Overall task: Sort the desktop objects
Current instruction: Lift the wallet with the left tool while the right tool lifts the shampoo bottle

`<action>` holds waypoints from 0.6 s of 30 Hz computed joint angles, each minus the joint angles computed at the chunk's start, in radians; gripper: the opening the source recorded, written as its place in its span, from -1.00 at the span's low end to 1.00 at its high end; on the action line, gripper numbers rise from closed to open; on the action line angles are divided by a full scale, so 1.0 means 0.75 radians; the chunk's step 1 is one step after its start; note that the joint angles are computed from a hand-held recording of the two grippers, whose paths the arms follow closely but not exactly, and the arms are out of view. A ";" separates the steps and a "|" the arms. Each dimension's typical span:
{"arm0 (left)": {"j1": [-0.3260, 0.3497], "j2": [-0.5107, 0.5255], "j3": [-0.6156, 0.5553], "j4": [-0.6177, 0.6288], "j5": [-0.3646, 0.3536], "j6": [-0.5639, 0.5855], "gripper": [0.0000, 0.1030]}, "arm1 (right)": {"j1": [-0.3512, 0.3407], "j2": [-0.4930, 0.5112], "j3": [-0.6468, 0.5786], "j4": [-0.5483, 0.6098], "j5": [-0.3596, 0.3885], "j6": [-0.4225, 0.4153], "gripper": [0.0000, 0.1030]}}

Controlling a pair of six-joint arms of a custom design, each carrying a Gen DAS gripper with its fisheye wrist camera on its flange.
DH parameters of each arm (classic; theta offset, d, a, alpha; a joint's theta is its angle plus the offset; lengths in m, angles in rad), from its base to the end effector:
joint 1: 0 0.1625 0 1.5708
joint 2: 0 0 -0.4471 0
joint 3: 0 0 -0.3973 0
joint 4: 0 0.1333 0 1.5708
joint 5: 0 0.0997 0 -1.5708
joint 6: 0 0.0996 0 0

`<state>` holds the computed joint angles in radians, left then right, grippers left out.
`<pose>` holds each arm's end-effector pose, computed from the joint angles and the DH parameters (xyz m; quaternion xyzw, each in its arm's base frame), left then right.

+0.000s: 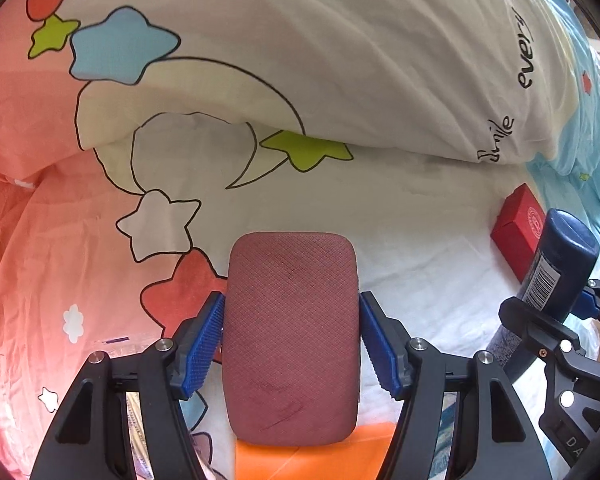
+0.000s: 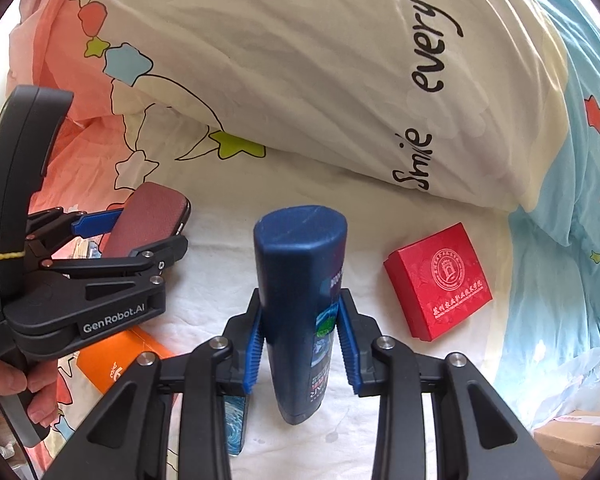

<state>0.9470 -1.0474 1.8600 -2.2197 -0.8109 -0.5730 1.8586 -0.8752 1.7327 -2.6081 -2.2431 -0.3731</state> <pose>-0.1768 -0.5914 0.1738 0.0538 0.9245 -0.1455 0.3482 0.2553 -0.6112 0.1464 0.2771 -0.8990 0.0707 0.3318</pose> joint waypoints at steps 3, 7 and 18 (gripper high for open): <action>-0.014 -0.011 -0.003 0.025 -0.006 -0.004 0.30 | 0.006 -0.028 0.014 0.010 0.004 0.013 -0.39; -0.100 -0.053 0.011 0.133 -0.026 -0.090 0.30 | 0.013 -0.078 0.044 0.027 0.004 0.041 -0.40; -0.166 0.078 -0.094 0.119 -0.061 -0.045 0.30 | 0.020 -0.213 0.134 0.067 -0.020 0.115 -0.41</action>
